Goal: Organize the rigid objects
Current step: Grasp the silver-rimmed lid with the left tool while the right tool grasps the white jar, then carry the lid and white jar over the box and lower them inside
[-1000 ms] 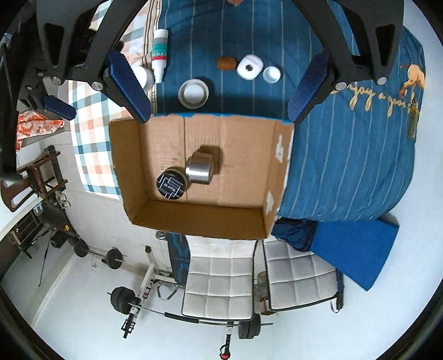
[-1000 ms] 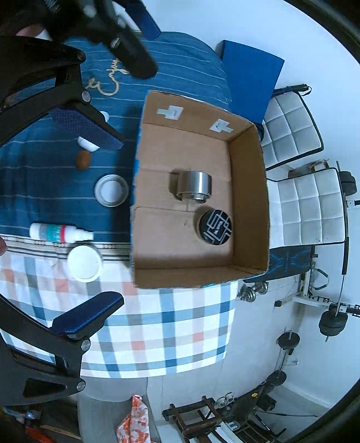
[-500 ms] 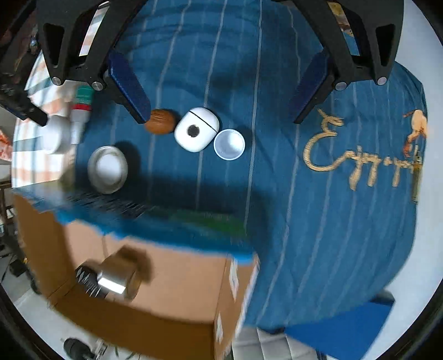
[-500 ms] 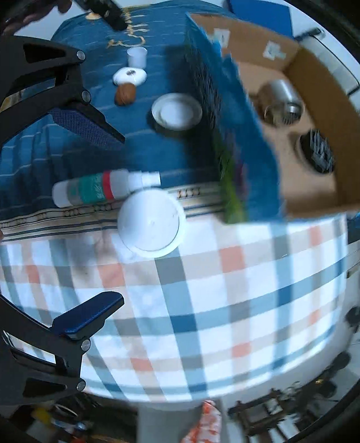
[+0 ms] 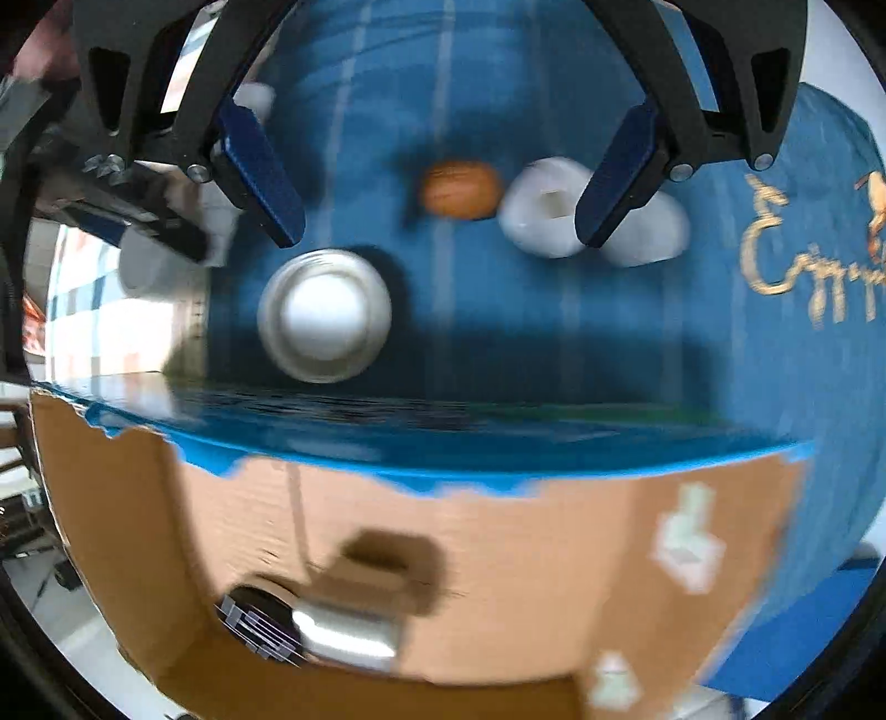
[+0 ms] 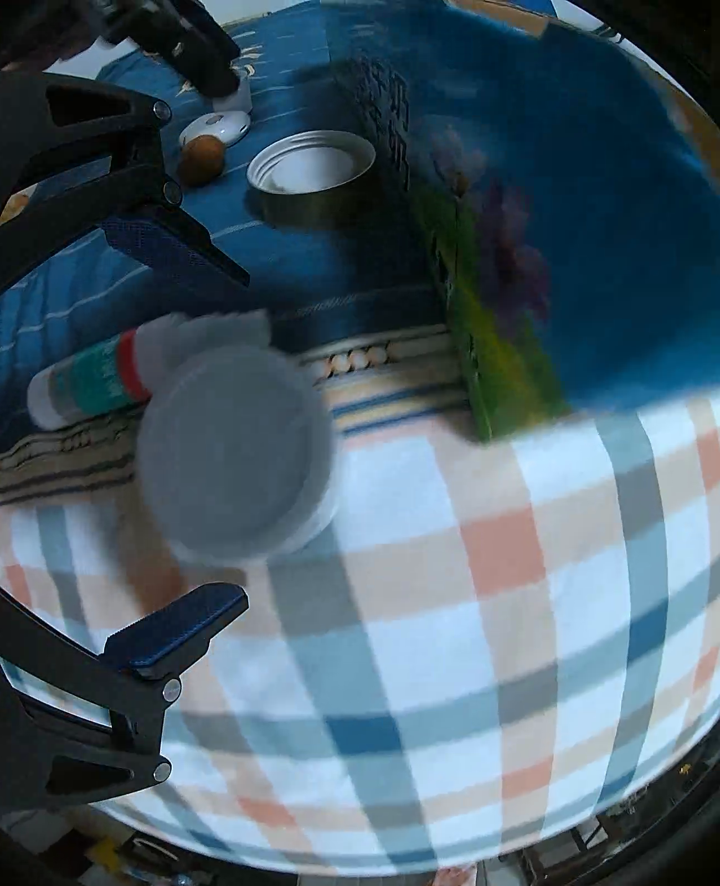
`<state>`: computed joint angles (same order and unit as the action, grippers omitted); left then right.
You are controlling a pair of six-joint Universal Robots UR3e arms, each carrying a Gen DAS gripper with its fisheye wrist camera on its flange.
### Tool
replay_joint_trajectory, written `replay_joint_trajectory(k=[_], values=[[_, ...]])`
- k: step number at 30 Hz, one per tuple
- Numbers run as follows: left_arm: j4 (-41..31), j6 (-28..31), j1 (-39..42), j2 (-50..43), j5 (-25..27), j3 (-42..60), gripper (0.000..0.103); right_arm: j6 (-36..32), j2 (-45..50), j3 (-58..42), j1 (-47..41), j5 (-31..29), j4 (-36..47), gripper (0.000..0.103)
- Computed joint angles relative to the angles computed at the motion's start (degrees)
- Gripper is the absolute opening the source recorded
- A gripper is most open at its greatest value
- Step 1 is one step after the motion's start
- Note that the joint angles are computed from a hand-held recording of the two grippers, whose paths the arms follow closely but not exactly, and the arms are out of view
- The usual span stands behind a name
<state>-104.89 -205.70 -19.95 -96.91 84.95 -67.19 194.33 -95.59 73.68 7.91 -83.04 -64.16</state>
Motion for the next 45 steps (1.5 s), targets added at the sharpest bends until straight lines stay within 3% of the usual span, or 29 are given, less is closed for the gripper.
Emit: replay_joint_trajectory(k=[1, 5, 10, 11, 12, 13, 18, 22, 30, 35, 37, 45], values=[[0.59, -0.58, -0.81, -2.34, -0.96, 1.35, 0.100, 0.52, 0.34, 0.57, 0.31, 0.01, -1.07, 0.102], [-0.02, -0.68, -3.09, -10.19, -2.16, 7.71, 0.100, 0.56, 1.21, 0.06, 0.28, -1.41, -1.27, 0.080], [-1.95, -1.16, -5.12, -17.76, -1.29, 14.66, 0.099, -2.46, -1.10, 0.50, -4.24, 0.00, 2.42, 0.074], [-1.20, -1.65, -5.26, -18.11, -1.05, 14.42, 0.092, -3.50, -2.23, 1.56, -5.74, 0.68, 2.89, 0.074], [-0.76, -2.14, -5.52, -18.39, -0.92, 14.51, 0.071, -4.35, -2.82, 2.05, -6.62, 0.77, 3.25, 0.074], [0.09, -2.36, -5.37, -18.11, -1.44, 13.49, 0.062, -4.86, -3.33, 2.45, -7.14, 0.75, 3.67, 0.074], [-0.37, -2.40, -6.65, -14.59, -0.12, 10.14, 0.062, -9.27, -7.06, 4.61, -11.31, 0.16, 8.50, 0.074], [1.68, -3.04, -7.43, -8.75, -1.49, 1.43, 0.063, -12.46, -11.59, 8.32, -13.08, -1.24, 8.94, 0.074], [2.56, -3.32, -6.84, -9.52, -1.58, 1.55, 0.063, -8.26, -11.48, 11.72, -8.15, -4.81, 5.67, 0.076], [2.00, -3.19, -6.59, -10.59, -1.81, 2.47, 0.062, -5.36, -10.63, 11.51, -3.64, -6.91, 4.67, 0.070], [1.02, -3.02, -5.85, -11.35, -2.13, 4.34, 0.062, -1.24, -7.81, 11.49, 1.24, -6.46, 2.07, 0.070], [-0.69, -5.41, -6.79, -6.13, -2.30, 4.91, 0.062, -3.83, -11.80, 10.71, -1.42, -3.68, 6.01, 0.070]])
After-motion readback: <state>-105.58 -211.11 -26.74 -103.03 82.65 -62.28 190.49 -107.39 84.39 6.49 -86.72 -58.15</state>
